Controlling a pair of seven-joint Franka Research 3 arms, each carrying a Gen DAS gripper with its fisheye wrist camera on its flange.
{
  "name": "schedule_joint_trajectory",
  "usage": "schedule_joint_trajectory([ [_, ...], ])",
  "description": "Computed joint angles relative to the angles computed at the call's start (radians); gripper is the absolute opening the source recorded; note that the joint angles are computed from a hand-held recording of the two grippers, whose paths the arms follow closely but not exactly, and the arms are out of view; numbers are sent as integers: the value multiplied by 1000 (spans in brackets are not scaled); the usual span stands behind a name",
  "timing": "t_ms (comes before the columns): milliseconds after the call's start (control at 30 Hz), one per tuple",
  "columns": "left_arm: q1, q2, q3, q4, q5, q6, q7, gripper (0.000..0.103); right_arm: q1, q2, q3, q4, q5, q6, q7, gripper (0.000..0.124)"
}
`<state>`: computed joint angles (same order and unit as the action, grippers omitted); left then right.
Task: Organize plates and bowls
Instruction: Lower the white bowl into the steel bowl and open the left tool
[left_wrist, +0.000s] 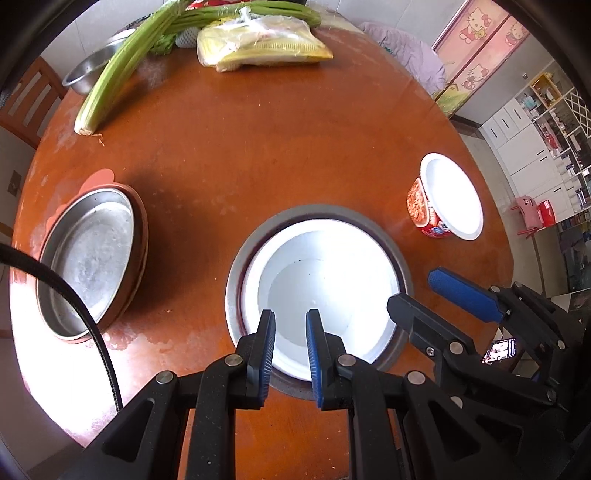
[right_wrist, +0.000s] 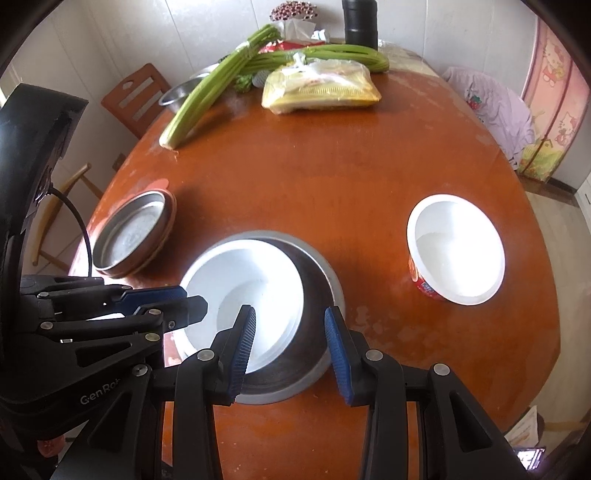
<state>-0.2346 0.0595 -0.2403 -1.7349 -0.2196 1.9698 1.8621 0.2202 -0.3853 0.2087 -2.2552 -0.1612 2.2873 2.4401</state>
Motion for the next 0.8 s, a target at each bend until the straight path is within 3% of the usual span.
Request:
schedule_joint_trajectory([
  [800, -15, 2, -7, 3, 59, 39, -13, 19, -8, -2, -14, -20, 42, 25, -35, 42],
])
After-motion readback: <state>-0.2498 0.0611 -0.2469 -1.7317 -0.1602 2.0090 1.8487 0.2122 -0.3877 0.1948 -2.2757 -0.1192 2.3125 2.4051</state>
